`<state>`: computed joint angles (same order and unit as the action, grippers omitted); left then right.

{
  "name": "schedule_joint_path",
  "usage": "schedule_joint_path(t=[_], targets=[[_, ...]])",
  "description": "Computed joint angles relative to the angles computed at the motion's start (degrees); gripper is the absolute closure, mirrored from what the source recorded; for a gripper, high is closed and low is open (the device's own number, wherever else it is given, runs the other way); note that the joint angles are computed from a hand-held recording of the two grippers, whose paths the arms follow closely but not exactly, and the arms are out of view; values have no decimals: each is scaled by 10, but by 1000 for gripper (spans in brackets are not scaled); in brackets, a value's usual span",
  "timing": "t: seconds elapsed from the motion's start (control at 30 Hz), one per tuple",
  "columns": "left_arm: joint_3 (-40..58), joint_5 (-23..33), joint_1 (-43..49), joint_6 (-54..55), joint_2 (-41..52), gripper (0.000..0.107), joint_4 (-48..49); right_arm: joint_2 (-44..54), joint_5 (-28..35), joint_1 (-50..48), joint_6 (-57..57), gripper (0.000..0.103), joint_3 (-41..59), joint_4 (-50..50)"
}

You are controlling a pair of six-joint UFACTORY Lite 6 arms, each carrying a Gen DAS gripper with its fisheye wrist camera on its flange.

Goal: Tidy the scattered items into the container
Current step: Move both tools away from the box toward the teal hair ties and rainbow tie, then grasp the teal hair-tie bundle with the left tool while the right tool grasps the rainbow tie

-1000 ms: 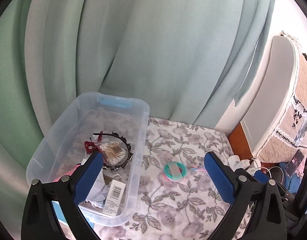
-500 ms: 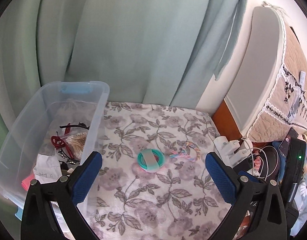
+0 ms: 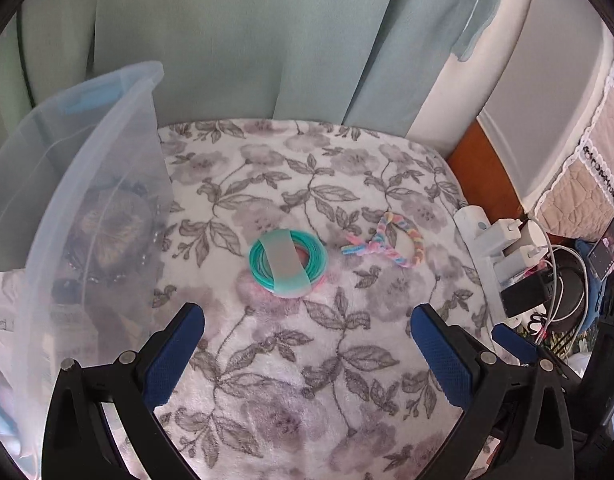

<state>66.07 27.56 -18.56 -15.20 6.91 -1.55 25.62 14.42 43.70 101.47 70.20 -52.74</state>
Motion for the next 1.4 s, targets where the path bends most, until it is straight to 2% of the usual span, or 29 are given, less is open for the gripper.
schedule_joint_path(t=[0.47,0.7,0.83,1.0,1.03,1.13,1.4], targets=[[97,-24,28,17,179,4,-12,92,-30,-37,-84,0,54,43],[160,-16,33,-10,254,5,-5,127,-44,-52,-119,0,75,66],[193,-10,32,-16,286,15,-5,152,-46,-57,-129,0,106,64],[206,-15,27,1,300,28,-20,187,-34,-61,-170,0,160,82],[203,-20,27,14,298,33,-31,192,-34,-63,-177,0,167,85],[198,-27,24,10,295,33,-24,206,-33,-68,-188,0,187,90],[157,-39,45,62,264,35,-77,251,-29,-78,-259,0,244,143]])
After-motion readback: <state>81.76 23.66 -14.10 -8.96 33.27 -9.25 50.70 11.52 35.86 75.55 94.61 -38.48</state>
